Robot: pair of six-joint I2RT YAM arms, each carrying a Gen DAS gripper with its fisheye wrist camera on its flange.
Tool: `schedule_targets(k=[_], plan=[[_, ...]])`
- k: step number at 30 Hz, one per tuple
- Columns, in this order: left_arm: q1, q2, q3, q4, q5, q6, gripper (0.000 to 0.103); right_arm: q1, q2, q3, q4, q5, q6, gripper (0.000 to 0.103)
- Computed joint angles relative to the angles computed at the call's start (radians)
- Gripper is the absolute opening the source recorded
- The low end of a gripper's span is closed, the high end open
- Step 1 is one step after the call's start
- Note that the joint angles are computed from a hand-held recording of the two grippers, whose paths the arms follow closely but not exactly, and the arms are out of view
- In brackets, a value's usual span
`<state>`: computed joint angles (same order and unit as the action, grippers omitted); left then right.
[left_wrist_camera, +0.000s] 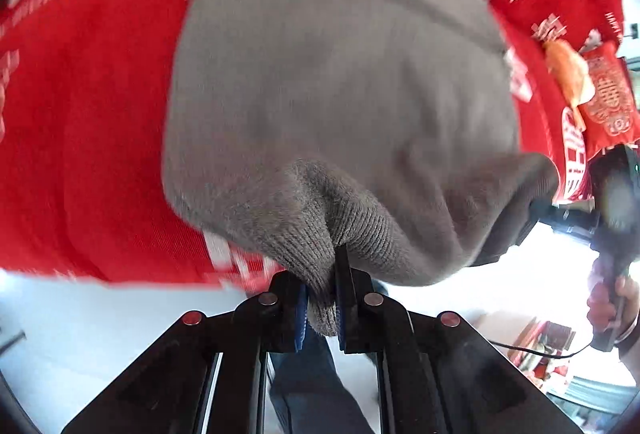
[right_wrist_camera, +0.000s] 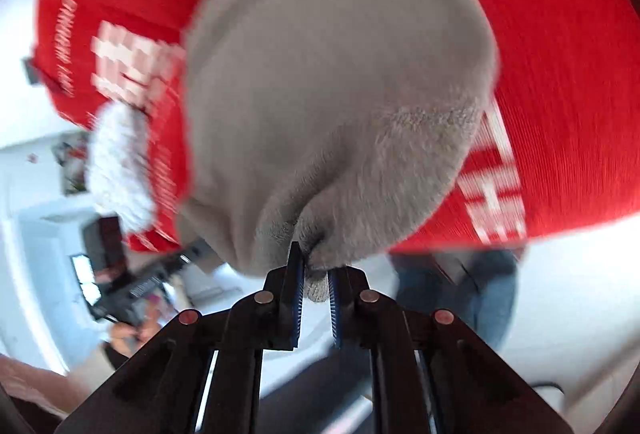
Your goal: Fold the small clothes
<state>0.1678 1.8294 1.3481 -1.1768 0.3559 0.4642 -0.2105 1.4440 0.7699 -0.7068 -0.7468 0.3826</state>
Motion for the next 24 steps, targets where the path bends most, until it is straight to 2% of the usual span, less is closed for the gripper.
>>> schedule_targets(k=[2, 6, 8, 9, 10, 11, 12, 13, 14, 15, 20, 24], plan=[[-0.015, 0.044, 0.073, 0.028, 0.003, -0.019, 0.012, -0.027, 0.066, 0.082, 0.062, -0.005, 0.045, 0.012], [-0.06, 0.141, 0.245, 0.136, -0.057, -0.16, 0.012, -0.083, 0.244, 0.235, 0.161, 0.044, 0.129, 0.011], [-0.047, 0.182, 0.304, 0.168, -0.032, -0.207, 0.016, -0.098, 0.316, 0.281, 0.208, 0.049, 0.21, 0.011], [-0.037, 0.208, 0.354, 0.144, -0.018, -0.221, 0.047, -0.125, 0.351, 0.321, 0.189, 0.037, 0.214, 0.015], [-0.02, 0.228, 0.395, 0.123, -0.016, -0.217, 0.071, -0.128, 0.373, 0.343, 0.192, 0.03, 0.249, 0.015], [-0.018, 0.212, 0.385, 0.149, -0.031, -0.233, 0.098, -0.115, 0.365, 0.327, 0.209, 0.031, 0.276, 0.017], [-0.01, 0.156, 0.326, 0.228, -0.053, -0.239, 0.098, -0.1, 0.363, 0.336, 0.201, 0.036, 0.288, 0.024], [-0.012, 0.138, 0.301, 0.253, -0.06, -0.219, 0.098, -0.088, 0.355, 0.349, 0.182, 0.047, 0.285, 0.031], [-0.017, 0.137, 0.297, 0.247, -0.066, -0.19, 0.098, -0.071, 0.345, 0.367, 0.14, 0.082, 0.258, 0.052], [-0.018, 0.14, 0.299, 0.226, -0.085, -0.153, 0.098, -0.054, 0.343, 0.391, 0.106, 0.117, 0.234, 0.064], [-0.037, 0.194, 0.319, 0.161, -0.104, -0.033, 0.098, 0.066, 0.345, 0.507, -0.072, 0.371, 0.076, 0.064], [-0.084, 0.226, 0.295, 0.204, -0.139, -0.013, 0.098, 0.138, 0.383, 0.561, -0.142, 0.518, -0.018, 0.064]])
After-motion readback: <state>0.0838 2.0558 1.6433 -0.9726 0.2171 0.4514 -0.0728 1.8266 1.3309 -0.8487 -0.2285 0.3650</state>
